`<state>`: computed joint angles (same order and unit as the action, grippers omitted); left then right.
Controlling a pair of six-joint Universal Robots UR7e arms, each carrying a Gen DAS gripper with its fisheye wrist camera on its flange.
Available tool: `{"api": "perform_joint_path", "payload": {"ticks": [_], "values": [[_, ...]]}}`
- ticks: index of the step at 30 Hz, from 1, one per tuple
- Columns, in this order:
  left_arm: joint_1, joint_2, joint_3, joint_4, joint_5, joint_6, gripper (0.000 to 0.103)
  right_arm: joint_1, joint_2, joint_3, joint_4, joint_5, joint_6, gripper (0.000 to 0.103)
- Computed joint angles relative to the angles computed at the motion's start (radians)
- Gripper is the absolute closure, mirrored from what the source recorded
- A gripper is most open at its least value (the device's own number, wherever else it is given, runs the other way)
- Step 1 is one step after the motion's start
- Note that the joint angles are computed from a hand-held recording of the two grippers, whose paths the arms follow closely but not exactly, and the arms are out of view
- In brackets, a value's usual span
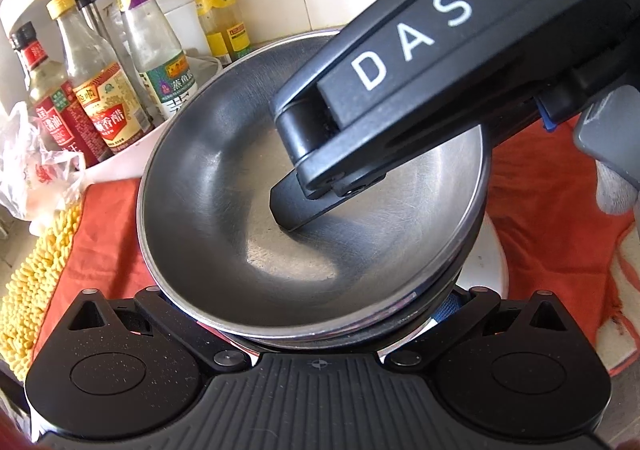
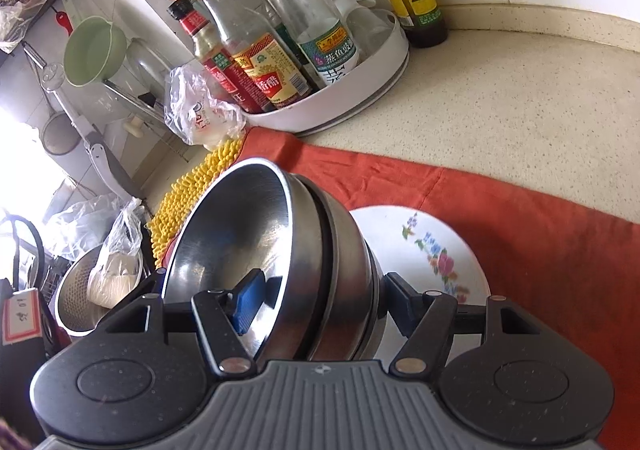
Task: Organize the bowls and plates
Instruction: 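Lower the bowl stack onto the white floral plates with the right gripper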
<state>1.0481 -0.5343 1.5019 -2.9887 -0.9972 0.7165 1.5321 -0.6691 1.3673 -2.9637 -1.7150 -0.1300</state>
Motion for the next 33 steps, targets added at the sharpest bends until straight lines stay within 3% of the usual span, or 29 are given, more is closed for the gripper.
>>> {"api": "perform_joint_path", "payload": {"ticks": [7, 17, 23, 33], "values": [[0.009, 0.004, -0.031, 0.079, -0.015, -0.048, 0.000, -0.028, 0.005, 0.005, -0.015, 0.038, -0.012, 0.041], [0.008, -0.052, 0.034, 0.072, -0.036, -0.014, 0.000, -0.036, -0.005, 0.038, -0.053, 0.067, -0.067, 0.045], [0.008, -0.030, 0.018, 0.043, -0.051, -0.020, 0.000, -0.026, 0.007, 0.016, -0.073, 0.015, -0.069, 0.045], [0.012, -0.090, 0.080, 0.028, -0.081, -0.032, 0.000, -0.016, -0.031, 0.073, -0.143, 0.004, -0.038, 0.045]]}}
